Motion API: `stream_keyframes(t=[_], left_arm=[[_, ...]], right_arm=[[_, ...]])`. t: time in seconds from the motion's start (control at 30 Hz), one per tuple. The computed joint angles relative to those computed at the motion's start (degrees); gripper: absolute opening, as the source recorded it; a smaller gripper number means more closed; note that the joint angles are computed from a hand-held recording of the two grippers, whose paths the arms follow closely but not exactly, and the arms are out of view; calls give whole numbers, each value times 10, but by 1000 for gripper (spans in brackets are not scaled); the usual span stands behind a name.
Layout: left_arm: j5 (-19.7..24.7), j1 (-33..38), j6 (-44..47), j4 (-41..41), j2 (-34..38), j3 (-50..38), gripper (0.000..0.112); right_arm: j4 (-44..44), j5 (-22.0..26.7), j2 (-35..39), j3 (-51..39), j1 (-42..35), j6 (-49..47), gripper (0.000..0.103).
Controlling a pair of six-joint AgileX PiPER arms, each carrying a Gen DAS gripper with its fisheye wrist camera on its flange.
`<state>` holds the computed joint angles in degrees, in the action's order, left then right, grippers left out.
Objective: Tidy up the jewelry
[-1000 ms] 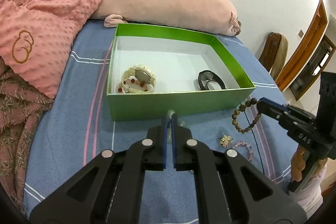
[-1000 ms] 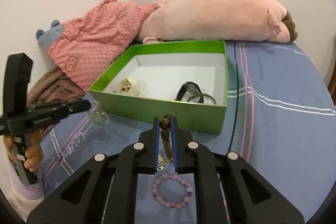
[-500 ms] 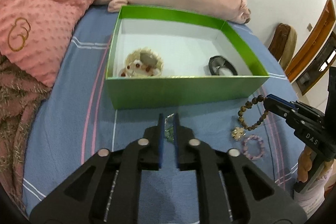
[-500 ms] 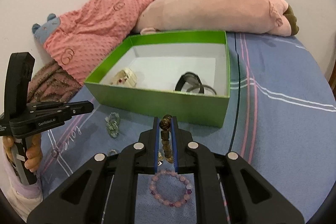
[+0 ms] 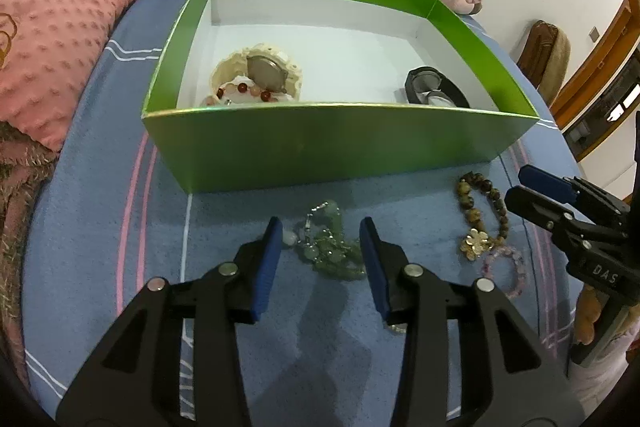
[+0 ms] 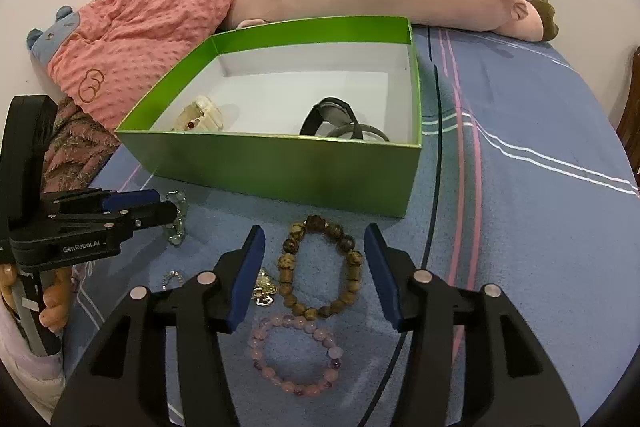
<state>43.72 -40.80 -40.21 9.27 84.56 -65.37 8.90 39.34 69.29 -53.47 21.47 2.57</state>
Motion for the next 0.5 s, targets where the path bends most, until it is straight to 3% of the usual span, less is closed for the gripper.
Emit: stream_keyframes(t=[0.4, 0.43, 0.5], left_arm=[[-4, 2, 18, -12, 13, -5, 39], [1, -2, 9, -1, 15, -7, 30], [1, 1, 15, -8, 16, -7, 19]], right_arm=[[-82, 28, 54, -13, 16, 69, 51], [-94, 27, 54, -12, 20, 77, 48], [-122, 27, 52, -10, 35, 97, 30]])
